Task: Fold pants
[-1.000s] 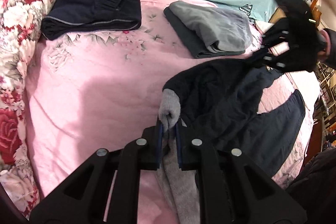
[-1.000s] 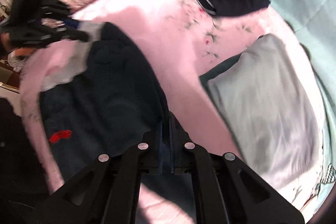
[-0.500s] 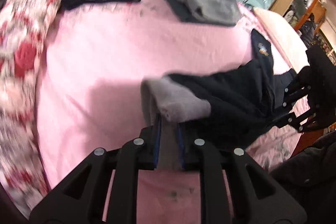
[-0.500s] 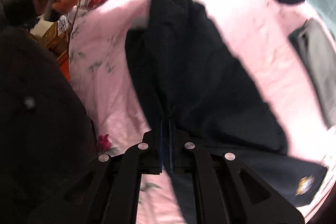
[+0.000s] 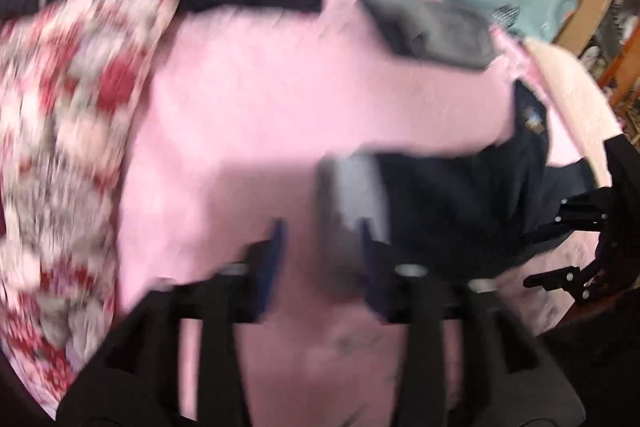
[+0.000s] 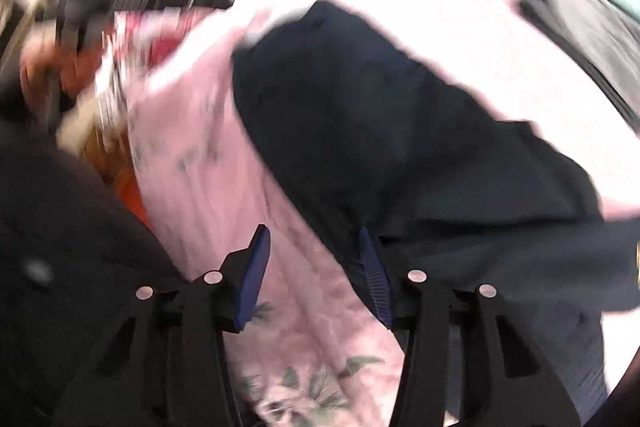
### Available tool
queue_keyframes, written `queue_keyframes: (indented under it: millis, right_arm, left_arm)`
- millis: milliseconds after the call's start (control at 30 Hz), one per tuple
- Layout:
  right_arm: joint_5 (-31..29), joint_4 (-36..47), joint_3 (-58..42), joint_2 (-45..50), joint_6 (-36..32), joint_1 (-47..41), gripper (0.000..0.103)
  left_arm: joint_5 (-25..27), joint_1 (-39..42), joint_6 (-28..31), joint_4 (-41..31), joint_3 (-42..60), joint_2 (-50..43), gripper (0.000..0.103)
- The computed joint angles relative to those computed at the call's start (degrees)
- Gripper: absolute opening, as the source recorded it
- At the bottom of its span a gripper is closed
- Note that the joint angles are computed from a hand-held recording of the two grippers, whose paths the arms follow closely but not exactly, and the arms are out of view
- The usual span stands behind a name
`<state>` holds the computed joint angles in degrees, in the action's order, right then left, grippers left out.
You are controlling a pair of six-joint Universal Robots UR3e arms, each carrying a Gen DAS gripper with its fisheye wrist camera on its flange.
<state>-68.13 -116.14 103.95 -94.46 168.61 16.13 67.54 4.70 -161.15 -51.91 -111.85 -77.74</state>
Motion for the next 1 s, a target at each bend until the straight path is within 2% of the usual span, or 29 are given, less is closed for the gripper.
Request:
queue_keyframes:
  millis: [33, 100, 200, 300, 367, 433, 500, 633, 767, 833, 900, 933, 967, 1000]
  right_arm:
    - [1.15, -0.42, 1.94, -3.15, 1.88, -3.22, 0.05]
    - [1.69, -0.11, 5.7, -10.85, 7.18, -13.17, 0.05]
    - [-1.64, -0.72, 7.53, -16.69, 12.86, -27.16, 0.05]
    - [-9.67, -6.52, 6.73, -13.48, 20.51, -34.81, 0.05]
    - [-10.15, -12.44, 6.41, -8.57, 27.91, -40.78, 0.05]
    - [-10.41, -18.43, 6.58, -3.92, 32.51, -41.99, 0.05]
    - [-15.61, -23.1, 2.25, 5.19, 36.91, -40.13, 0.05]
    - [-22.84, -26.05, -8.59, 20.26, 40.21, -36.72, 0.05]
    - [-28.47, -24.45, -15.72, 28.81, 43.06, -35.96, 0.05]
    - [-29.73, -24.19, -14.87, 28.94, 43.52, -36.73, 0.047]
    - [-33.28, -23.72, -15.36, 29.68, 42.15, -35.43, 0.031]
    - [-32.8, -24.81, -14.2, 29.08, 40.57, -35.71, 0.022]
    - [-31.46, -25.2, -13.07, 28.0, 39.51, -36.45, 0.008]
    - [-29.81, -24.99, -11.81, 26.43, 38.5, -37.53, 0.006]
  left_arm:
    - [-0.17, -2.26, -2.02, 2.62, 0.63, -1.09, 0.075]
    - [-0.79, -7.96, -6.23, 6.94, 2.32, -5.08, 0.076]
    - [0.44, -16.3, -11.94, 11.21, 5.04, -13.65, 0.076]
    - [4.92, -21.59, -15.91, 9.21, 8.93, -20.69, 0.076]
    - [8.02, -24.04, -17.57, 7.37, 11.48, -23.37, 0.076]
    - [9.03, -24.55, -17.62, 6.62, 12.25, -23.71, 0.079]
    - [9.81, -25.42, -17.22, 4.7, 14.71, -25.08, 0.08]
    - [12.24, -26.84, -17.57, 3.03, 16.24, -25.56, 0.081]
    - [12.96, -26.99, -17.68, 2.46, 16.48, -25.78, 0.081]
    - [12.67, -26.86, -17.61, 2.23, 16.83, -26.1, 0.082]
    - [12.41, -26.79, -17.84, 1.66, 17.54, -26.64, 0.083]
    - [12.1, -26.67, -17.98, 1.3, 18.05, -27.02, 0.084]
    - [11.96, -26.73, -18.18, 1.13, 18.14, -26.99, 0.085]
    - [11.77, -26.7, -18.27, 1.04, 18.35, -27.11, 0.086]
